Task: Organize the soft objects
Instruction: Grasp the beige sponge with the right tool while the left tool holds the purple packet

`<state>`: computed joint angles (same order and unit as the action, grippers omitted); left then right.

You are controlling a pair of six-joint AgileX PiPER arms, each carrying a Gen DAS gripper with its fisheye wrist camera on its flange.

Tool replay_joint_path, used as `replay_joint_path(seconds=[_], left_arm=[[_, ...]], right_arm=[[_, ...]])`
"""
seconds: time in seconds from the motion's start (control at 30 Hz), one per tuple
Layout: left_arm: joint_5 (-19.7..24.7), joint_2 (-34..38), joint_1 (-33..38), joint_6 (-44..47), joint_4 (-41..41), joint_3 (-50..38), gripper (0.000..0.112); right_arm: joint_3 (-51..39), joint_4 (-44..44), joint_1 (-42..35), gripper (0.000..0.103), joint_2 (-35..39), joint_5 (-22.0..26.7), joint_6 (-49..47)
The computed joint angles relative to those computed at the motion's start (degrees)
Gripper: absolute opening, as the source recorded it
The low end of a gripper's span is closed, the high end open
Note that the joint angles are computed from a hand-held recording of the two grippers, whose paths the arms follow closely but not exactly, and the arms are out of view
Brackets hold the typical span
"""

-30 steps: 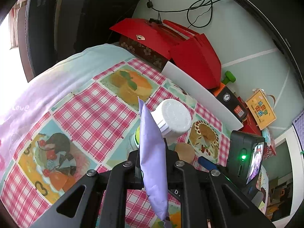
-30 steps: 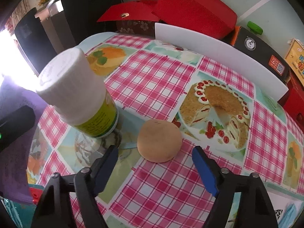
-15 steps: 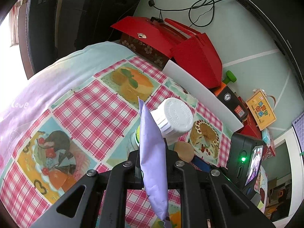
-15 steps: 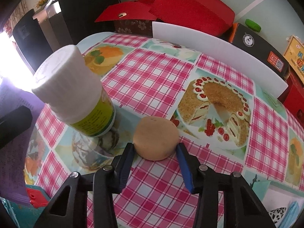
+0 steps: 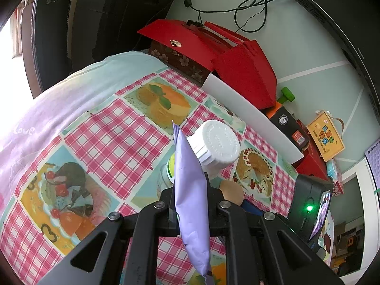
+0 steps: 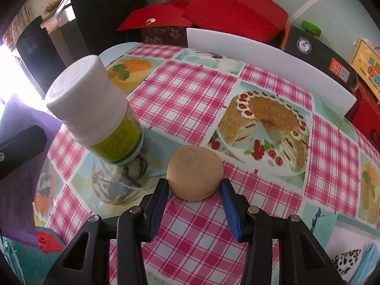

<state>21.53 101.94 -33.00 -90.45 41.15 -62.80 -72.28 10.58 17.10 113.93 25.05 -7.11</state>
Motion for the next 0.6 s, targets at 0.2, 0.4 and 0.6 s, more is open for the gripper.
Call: replay_joint_path(seconds=[0.2, 0.4, 0.6], left_arm=[[0.05, 0.07, -0.09, -0.31, 0.26, -0.02, 0.013], [-0.07, -0.22, -0.18, -0.16, 0.37, 0.01, 0.013], [0.22, -1.46, -0.56, -1.48, 2.03, 0.63, 0.014]], right_arm=[[1.21, 2.33, -0.52, 0.048, -1.04, -0.56, -1.25], [3.23, 3.22, -0.63, 0.048, -3.78, -1.92, -1.78], [5.59, 2.24, -0.68, 0.048, -8.19, -3.61, -0.40]])
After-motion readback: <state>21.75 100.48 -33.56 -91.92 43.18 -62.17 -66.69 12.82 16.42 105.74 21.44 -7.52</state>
